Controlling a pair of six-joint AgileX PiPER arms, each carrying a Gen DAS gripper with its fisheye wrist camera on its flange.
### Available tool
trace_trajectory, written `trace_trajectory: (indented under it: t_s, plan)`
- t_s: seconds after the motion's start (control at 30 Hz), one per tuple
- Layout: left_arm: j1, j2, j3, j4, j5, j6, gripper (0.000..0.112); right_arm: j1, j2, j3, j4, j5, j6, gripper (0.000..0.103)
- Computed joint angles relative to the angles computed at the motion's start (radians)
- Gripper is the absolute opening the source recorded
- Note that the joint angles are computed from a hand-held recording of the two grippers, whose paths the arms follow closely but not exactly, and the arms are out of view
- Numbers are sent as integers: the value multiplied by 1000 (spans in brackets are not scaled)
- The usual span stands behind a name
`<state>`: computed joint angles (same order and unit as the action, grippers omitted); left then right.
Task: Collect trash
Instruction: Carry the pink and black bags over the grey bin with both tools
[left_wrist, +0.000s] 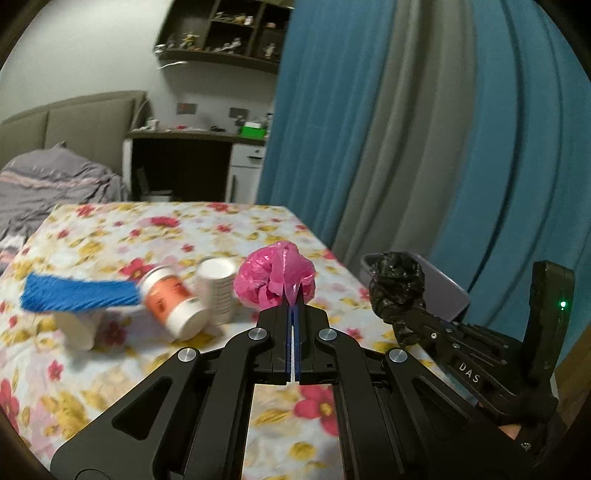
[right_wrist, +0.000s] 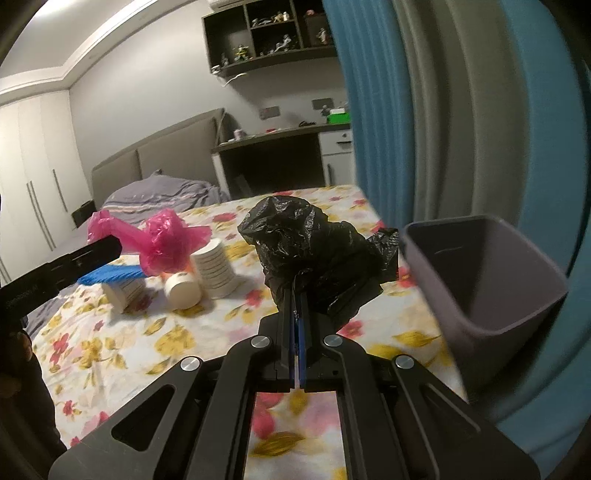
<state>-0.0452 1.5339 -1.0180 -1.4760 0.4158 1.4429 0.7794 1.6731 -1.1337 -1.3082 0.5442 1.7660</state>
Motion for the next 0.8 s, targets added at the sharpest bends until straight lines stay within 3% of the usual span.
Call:
trace_trajectory:
  t_s: [0.3, 0.53, 0.8]
  plan:
    - [-209, 153, -230, 234, -56, -255, 0, -122, -79, 83, -36, 15, 20, 2]
    - [-318, 329, -491, 359, 14, -429, 0, -292, -111, 132, -60, -34, 40, 2]
    - [-393, 625, -907, 597, 152, -756, 0, -416, -64, 129, -77, -108, 67, 2]
